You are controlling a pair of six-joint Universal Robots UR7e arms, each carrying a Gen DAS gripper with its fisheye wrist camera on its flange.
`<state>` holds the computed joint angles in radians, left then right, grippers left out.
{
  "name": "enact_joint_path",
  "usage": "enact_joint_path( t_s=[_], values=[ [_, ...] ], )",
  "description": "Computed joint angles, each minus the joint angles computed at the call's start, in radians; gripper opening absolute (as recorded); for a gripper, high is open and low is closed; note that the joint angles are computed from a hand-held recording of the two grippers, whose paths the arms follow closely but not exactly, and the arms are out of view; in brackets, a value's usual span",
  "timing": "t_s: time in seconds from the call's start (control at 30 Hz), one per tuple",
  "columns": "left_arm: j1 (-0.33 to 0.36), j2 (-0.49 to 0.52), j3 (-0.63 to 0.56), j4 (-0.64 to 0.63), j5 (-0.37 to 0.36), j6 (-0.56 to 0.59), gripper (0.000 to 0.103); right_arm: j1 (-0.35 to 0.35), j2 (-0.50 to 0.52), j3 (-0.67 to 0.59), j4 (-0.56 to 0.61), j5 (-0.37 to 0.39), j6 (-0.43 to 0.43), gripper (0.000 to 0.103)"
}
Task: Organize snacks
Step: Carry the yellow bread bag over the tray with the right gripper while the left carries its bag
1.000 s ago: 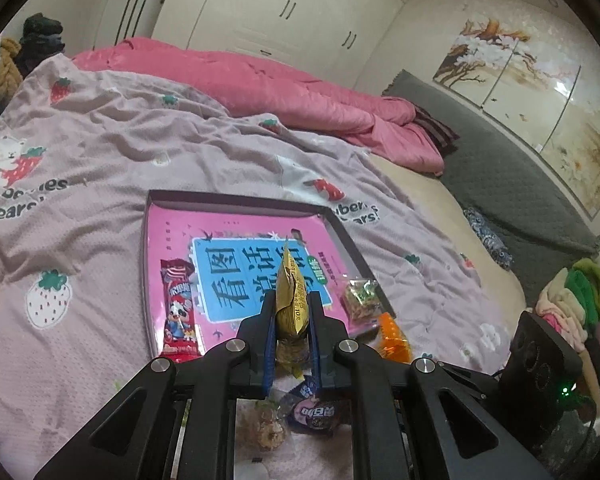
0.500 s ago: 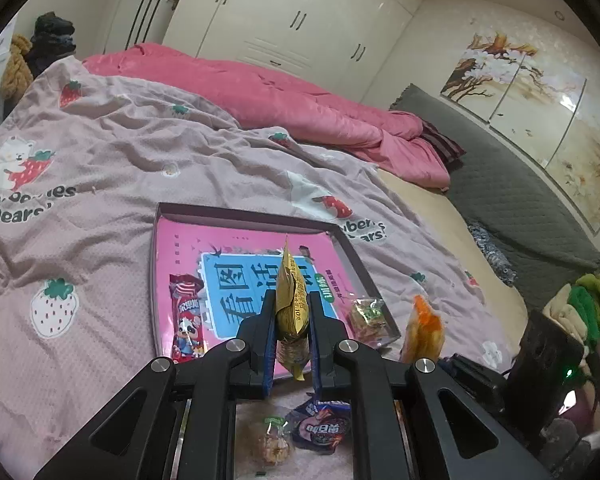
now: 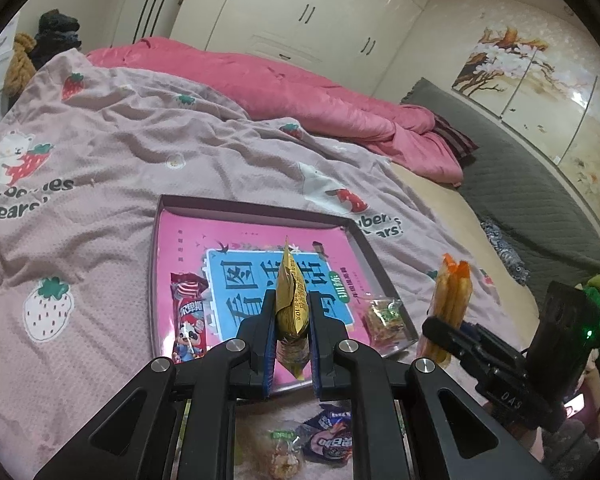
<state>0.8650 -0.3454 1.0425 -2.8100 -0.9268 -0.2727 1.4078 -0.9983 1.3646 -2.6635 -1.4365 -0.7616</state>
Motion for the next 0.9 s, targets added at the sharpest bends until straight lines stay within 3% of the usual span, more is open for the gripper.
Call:
enact_joint_path(
  t_s=[0.37, 0.9],
  values=[
    [0.015, 0.053, -0.066, 0.022, 0.02, 0.006, 0.014, 0.001, 0.061, -0.079, 0.011, -0.041, 0.023, 0.036],
    [0.05, 0.085, -0.103, 0.11, -0.055, -0.067, 0.014, 0.007, 0.118, -0.137, 0.039, -0.116, 0.016, 0.036]
  ],
)
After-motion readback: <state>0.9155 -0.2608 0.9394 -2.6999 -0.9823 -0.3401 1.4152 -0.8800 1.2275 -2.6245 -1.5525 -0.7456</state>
